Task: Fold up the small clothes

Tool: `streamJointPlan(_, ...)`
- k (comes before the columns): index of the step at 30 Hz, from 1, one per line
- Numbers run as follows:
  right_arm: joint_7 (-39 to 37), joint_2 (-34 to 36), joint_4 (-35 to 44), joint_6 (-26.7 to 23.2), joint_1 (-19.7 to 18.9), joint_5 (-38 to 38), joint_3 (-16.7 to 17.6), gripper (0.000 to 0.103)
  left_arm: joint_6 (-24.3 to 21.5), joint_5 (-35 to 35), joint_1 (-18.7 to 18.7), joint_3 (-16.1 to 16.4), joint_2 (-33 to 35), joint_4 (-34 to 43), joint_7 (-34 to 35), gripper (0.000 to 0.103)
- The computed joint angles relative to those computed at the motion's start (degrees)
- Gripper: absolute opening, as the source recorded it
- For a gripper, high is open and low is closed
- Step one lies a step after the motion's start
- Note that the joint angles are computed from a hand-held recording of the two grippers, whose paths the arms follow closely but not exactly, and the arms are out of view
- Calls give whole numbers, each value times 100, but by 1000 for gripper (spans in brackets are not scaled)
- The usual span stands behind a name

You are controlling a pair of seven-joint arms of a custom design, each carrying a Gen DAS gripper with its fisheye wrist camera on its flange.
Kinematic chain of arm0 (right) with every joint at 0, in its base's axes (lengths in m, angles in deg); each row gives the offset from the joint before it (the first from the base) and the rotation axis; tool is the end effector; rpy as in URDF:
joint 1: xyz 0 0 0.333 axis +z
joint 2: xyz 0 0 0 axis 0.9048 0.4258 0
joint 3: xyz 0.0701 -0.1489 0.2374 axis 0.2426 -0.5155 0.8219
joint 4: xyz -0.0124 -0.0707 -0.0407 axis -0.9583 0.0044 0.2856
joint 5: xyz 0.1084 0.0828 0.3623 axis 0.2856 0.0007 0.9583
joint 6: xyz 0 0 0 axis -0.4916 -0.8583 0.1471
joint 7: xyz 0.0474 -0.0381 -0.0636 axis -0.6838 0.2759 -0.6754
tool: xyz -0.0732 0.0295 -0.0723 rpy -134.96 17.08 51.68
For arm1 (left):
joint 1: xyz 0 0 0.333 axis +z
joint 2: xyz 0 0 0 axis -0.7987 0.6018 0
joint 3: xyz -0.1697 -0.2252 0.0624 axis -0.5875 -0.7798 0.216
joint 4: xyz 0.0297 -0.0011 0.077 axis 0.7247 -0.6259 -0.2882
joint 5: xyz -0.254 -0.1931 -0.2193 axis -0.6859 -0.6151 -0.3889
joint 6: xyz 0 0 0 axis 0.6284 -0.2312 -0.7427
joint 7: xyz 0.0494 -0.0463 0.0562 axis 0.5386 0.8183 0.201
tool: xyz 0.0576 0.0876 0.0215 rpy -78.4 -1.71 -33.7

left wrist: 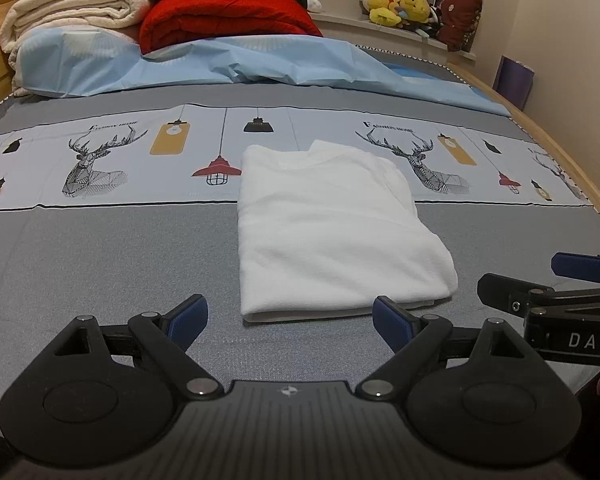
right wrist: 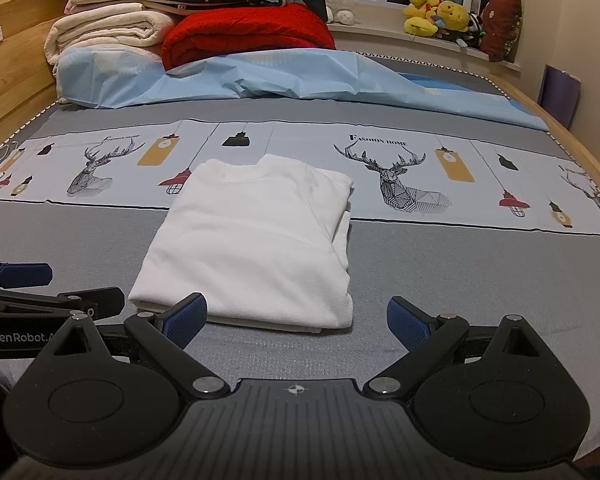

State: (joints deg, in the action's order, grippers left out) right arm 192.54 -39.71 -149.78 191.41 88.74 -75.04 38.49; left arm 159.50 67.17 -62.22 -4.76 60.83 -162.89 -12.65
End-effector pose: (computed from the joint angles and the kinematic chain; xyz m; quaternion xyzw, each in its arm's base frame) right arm 0.4775 0.3190 0.5358 -0.7555 0.5252 -0.2039 0.3344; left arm 0.4341 -0.2798 0.5315 -0.7220 0.5860 -0.2584 0.2617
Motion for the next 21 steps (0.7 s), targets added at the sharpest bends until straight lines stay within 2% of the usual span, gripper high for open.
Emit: streamJointPlan(21,54,11,19,-14,5,-40,10,97,13,19,-13,10,12,13,17,93)
